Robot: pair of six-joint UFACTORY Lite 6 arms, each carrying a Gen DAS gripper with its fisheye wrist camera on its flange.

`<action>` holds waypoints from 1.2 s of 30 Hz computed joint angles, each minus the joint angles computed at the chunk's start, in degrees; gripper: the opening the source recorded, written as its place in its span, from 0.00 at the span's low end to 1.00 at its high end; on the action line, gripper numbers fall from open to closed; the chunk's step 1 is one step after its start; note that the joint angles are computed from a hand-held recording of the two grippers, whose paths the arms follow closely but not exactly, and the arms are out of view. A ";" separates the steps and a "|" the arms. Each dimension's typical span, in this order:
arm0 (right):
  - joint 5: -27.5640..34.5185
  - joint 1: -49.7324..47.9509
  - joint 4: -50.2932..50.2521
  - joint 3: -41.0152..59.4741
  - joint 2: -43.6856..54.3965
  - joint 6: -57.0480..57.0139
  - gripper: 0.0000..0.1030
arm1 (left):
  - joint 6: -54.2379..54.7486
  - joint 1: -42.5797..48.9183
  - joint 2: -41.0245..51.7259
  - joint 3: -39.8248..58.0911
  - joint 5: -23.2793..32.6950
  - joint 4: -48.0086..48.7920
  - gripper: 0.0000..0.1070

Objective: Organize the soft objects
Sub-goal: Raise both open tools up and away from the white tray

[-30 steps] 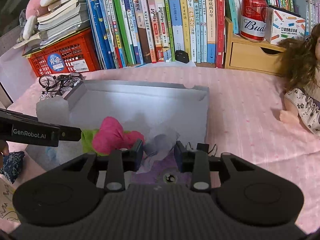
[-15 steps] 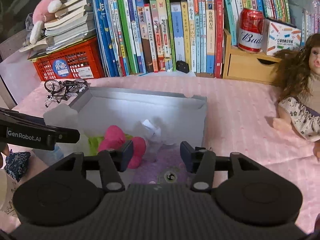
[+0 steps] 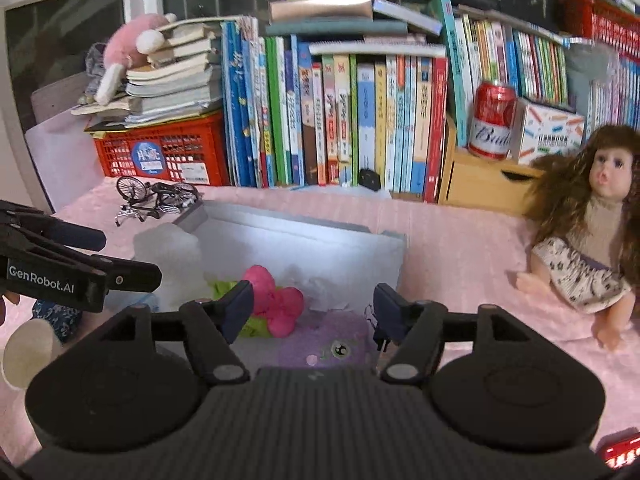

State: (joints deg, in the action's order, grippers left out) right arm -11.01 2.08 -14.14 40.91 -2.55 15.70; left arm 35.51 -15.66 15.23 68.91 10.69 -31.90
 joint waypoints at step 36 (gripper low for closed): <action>4.31 7.21 50.43 -28.06 -41.91 -52.68 0.86 | 65.54 3.00 -54.65 -49.69 4.69 -60.15 0.85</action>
State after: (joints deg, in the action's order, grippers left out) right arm -6.70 9.29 36.30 12.85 -44.46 -36.97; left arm 101.05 -12.66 -39.42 19.22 15.38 -92.05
